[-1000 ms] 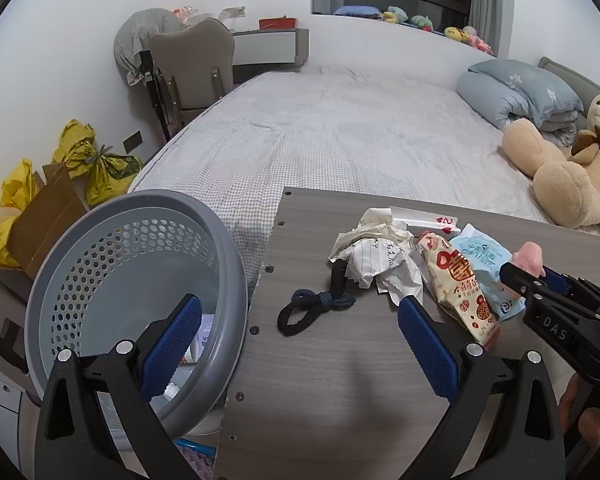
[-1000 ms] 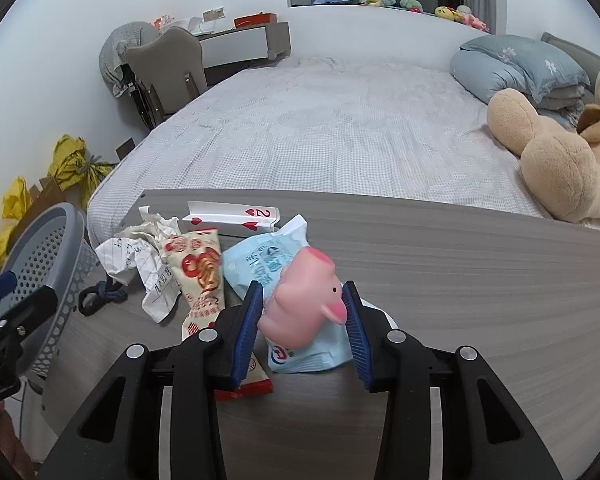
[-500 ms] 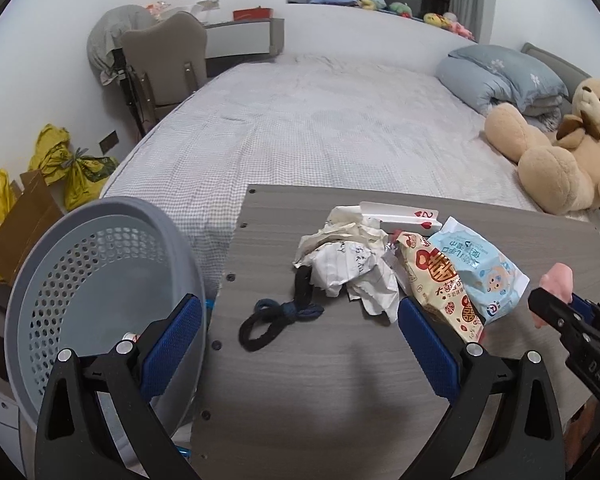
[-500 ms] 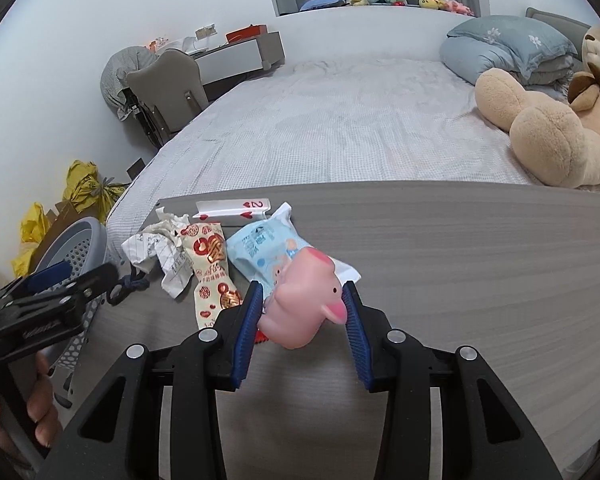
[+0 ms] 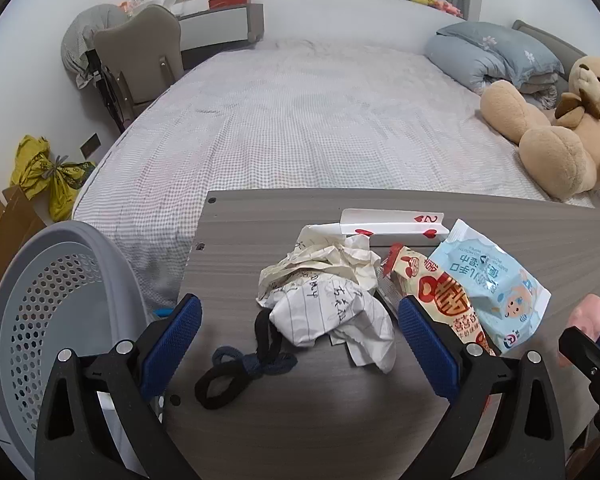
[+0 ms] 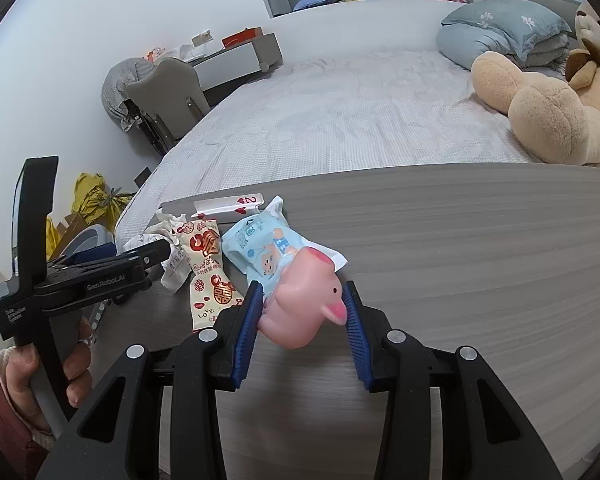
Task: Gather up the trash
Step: 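Grasp the crumpled white paper with the left tool while the right tool holds the pig toy, then carry the pig toy and crumpled paper with both tools over the grey basket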
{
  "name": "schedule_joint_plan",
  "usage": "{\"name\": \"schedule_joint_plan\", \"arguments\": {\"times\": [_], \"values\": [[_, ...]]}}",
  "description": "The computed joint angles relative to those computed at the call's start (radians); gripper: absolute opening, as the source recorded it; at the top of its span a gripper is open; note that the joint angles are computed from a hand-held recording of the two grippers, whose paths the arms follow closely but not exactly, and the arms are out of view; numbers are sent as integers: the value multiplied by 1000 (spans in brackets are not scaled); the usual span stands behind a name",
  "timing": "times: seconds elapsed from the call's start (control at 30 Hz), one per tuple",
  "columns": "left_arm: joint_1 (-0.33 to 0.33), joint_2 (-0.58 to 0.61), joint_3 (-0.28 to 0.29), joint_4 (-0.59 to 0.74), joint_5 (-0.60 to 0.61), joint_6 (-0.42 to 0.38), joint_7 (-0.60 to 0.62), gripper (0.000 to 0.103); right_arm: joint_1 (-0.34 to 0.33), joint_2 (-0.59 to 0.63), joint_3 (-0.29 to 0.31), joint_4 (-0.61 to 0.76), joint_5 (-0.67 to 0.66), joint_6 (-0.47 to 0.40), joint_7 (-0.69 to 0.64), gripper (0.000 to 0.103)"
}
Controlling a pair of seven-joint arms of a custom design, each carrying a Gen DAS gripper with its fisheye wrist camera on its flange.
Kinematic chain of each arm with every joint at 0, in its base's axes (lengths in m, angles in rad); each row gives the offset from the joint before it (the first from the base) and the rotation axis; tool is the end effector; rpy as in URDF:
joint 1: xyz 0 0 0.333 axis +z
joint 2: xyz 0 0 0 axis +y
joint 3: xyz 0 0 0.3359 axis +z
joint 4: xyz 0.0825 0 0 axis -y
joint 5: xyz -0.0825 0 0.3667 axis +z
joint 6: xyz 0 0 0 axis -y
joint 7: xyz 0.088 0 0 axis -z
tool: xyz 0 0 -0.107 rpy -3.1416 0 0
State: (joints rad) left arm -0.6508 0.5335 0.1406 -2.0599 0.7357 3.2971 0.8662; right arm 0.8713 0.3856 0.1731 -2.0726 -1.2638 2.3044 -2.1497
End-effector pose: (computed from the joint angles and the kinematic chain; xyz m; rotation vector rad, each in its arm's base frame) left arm 0.4997 -0.3679 0.2696 -1.2463 2.4074 -0.8296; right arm 0.3113 0.4900 0.2727 -1.1815 2.1475 -0.6413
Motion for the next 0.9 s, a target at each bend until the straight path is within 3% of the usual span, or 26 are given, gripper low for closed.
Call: {"name": "schedule_joint_plan", "arguments": {"times": [0.1,0.13,0.23,0.33,0.5,0.77,0.9], "values": [[5,9,-6,10,-2,-1,3,93,1,-2,-1,-1,-4,-1,6,40],[17,9,-19,13,-1,-6,6,89,1,-2,-1,-2,-6,-1,8,40],[123,8,-135,16,10,-26,36,72,-1,-2,-1,-4,-7,3,11,40],[156,5,-173,9,20,-23,52,56,-1,-2,0,-3,-7,4,9,40],[197,-7,-211,-14,19,5,68,44,2,-3,1,0,-4,-5,3,40],[304,-25,-313,-51,4,5,100,40,6,-2,3,8,-2,-11,-5,40],[305,-50,-306,-84,-4,28,101,40,8,-7,3,10,0,-19,-15,40]]}}
